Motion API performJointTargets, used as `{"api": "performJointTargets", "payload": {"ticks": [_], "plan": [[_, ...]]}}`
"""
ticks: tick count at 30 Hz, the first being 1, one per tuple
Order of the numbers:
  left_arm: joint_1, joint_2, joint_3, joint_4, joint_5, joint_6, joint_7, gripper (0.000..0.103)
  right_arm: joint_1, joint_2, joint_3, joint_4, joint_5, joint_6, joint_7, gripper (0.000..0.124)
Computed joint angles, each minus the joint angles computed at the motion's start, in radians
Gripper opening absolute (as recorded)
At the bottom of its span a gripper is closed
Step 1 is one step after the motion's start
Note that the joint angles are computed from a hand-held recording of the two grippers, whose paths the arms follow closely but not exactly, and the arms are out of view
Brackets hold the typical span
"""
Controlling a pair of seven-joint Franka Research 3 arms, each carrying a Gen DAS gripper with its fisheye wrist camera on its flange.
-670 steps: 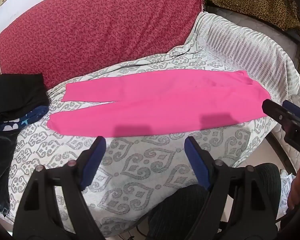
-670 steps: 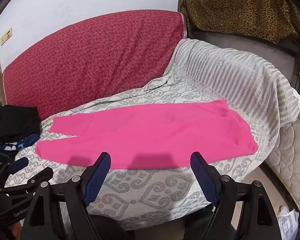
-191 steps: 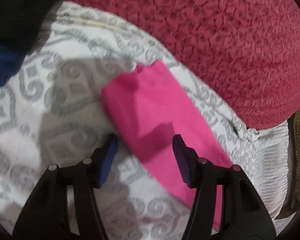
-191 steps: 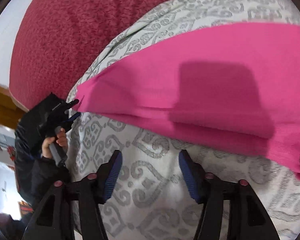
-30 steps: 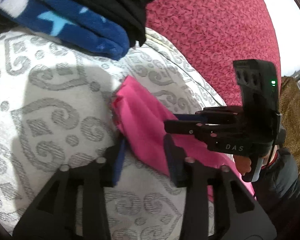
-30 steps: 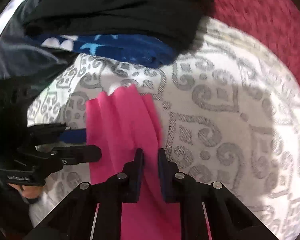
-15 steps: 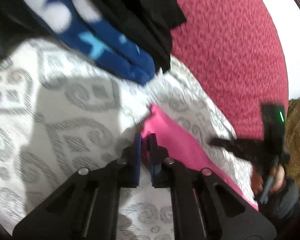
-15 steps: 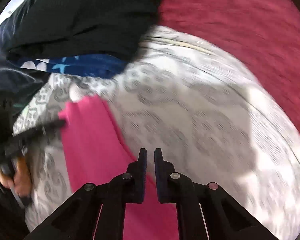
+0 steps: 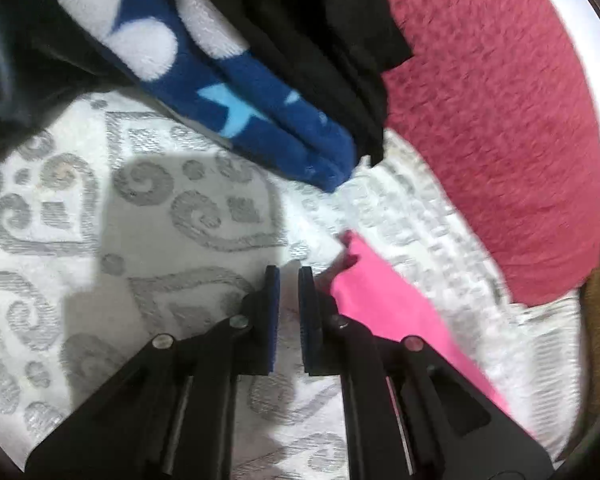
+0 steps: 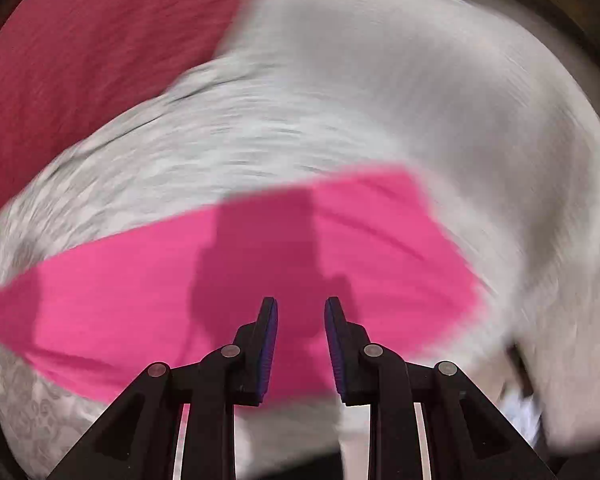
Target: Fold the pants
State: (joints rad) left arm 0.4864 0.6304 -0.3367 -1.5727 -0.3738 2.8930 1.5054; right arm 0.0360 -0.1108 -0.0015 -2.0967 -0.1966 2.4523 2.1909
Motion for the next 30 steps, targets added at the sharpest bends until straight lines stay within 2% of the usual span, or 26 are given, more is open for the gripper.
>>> {"api": "performJointTargets", "payload": {"ticks": [1, 2, 3, 4, 7, 8, 9, 11, 13, 16, 19, 23, 25, 26, 28, 30], "plan": [[-0.048, -0.028, 0.06, -0.025, 0.051, 0.007, -0.079, 0.009, -0.015, -0.047, -0.021, -0.066, 0.024, 0.044, 0.0, 0.025], [-0.072, -0.052, 0.084, -0.05, 0.056, 0.015, -0.105, 0.009, -0.029, -0.071, -0.033, -0.1, 0.042, 0.072, -0.008, 0.025], [-0.073, -0.082, 0.074, -0.086, 0.03, 0.029, -0.087, 0.009, -0.045, -0.091, -0.046, -0.132, 0.064, 0.102, -0.026, 0.025], [-0.047, -0.112, 0.029, -0.126, 0.033, 0.039, -0.071, 0.009, -0.057, -0.091, -0.054, -0.136, 0.085, 0.114, -0.053, 0.025], [-0.093, -0.207, 0.014, -0.211, 0.07, 0.016, -0.029, 0.009, -0.077, -0.072, -0.062, -0.138, 0.137, 0.153, -0.136, 0.025], [-0.089, -0.226, -0.018, -0.223, 0.054, -0.008, 0.019, 0.009, -0.08, -0.062, -0.065, -0.134, 0.159, 0.162, -0.161, 0.025], [-0.079, -0.243, -0.07, -0.225, 0.019, -0.056, 0.098, 0.009, -0.079, -0.05, -0.07, -0.133, 0.194, 0.176, -0.191, 0.025], [-0.086, -0.258, -0.125, -0.212, -0.024, -0.143, 0.216, 0.012, -0.07, -0.022, -0.061, -0.126, 0.25, 0.203, -0.209, 0.025], [-0.123, -0.265, -0.175, -0.184, -0.038, -0.245, 0.332, 0.018, -0.054, -0.016, -0.072, -0.139, 0.348, 0.234, -0.283, 0.025], [-0.184, -0.252, -0.212, -0.143, -0.071, -0.346, 0.421, 0.025, -0.044, -0.026, -0.071, -0.187, 0.429, 0.289, -0.35, 0.026], [-0.258, -0.208, -0.227, -0.07, -0.081, -0.49, 0.458, 0.025, -0.043, -0.042, -0.064, -0.218, 0.445, 0.309, -0.391, 0.026], [-0.385, -0.125, -0.21, 0.062, -0.021, -0.658, 0.492, 0.026, -0.044, -0.064, -0.079, -0.256, 0.506, 0.34, -0.453, 0.028], [-0.45, -0.104, -0.191, 0.096, 0.017, -0.689, 0.511, 0.03, -0.048, -0.07, -0.081, -0.266, 0.527, 0.353, -0.47, 0.029], [-0.473, -0.106, -0.181, 0.097, 0.023, -0.692, 0.517, 0.036, -0.046, -0.073, -0.086, -0.27, 0.545, 0.358, -0.49, 0.029], [-0.523, -0.094, -0.155, 0.119, 0.034, -0.686, 0.513, 0.042, -0.039, -0.077, -0.096, -0.269, 0.58, 0.36, -0.543, 0.031], [-0.542, -0.096, -0.14, 0.121, 0.01, -0.684, 0.535, 0.043, -0.049, -0.084, -0.093, -0.264, 0.575, 0.355, -0.561, 0.033]]}}
